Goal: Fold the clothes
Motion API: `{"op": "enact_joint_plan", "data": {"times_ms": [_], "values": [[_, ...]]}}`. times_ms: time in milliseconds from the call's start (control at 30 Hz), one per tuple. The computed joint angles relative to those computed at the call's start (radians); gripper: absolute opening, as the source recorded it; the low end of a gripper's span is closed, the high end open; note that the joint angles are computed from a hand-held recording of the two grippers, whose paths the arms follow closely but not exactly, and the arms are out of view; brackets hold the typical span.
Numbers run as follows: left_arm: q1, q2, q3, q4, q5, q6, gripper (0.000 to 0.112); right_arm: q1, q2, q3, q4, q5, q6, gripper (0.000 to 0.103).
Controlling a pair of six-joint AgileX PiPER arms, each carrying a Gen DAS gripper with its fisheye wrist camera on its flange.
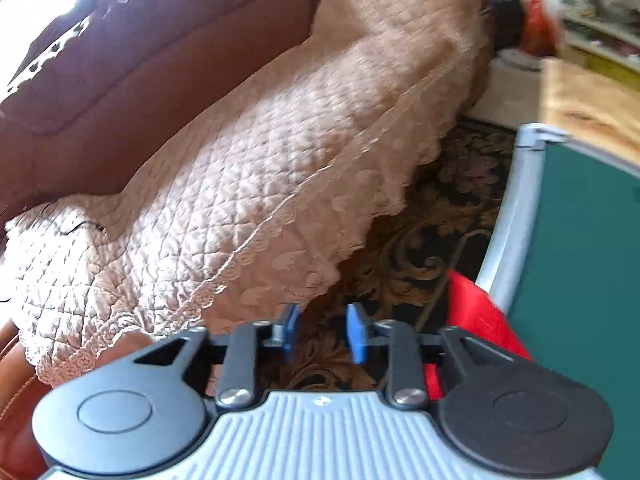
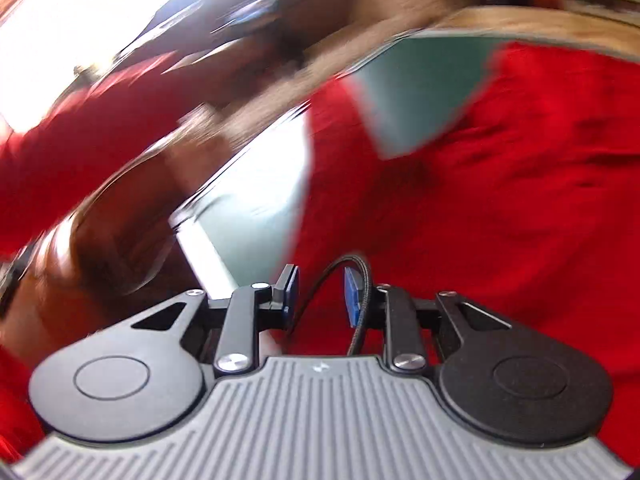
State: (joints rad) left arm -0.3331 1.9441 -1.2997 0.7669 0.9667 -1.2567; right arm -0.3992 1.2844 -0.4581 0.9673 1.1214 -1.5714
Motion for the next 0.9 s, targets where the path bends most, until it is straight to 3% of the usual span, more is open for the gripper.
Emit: {"op": "enact_joint_plan", "data": {"times_ms": [100, 200, 300, 400, 567, 667, 900], "values": [[-0.159, -0.161, 0.164, 0.003, -0.058, -0.064, 0.037, -0.248, -0.025, -0.065, -0.08, -0.041, -0.014, 0.03], [-0.405, -0.292, 0.279, -0.042, -0.113, -0.125, 0.04, -0.42, 0.02, -0.137, -0.132, -0.14, -0.035, 0.03], [-0.66, -0.303, 0.279, -0.08, -0.126, -0.19, 0.042, -0.538, 0.094, -0.201, -0.179, -0.213, -0.055, 0.03], [-0.844, -0.248, 0.213, -0.109, -0.15, -0.226, 0.044, -0.616, 0.171, -0.255, -0.224, -0.197, -0.04, 0.03], [-0.92, -0.092, 0.062, -0.201, -0.121, -0.167, 0.045, -0.668, 0.172, -0.212, -0.256, -0.152, -0.089, 0.03], [-0.941, -0.031, -0.005, -0.231, -0.061, -0.14, 0.045, -0.664, 0.144, -0.171, -0.246, -0.138, -0.138, 0.034], [-0.985, 0.021, -0.065, -0.266, -0.005, -0.117, 0.046, -0.545, -0.028, -0.071, -0.331, -0.262, -0.118, 0.036]]}}
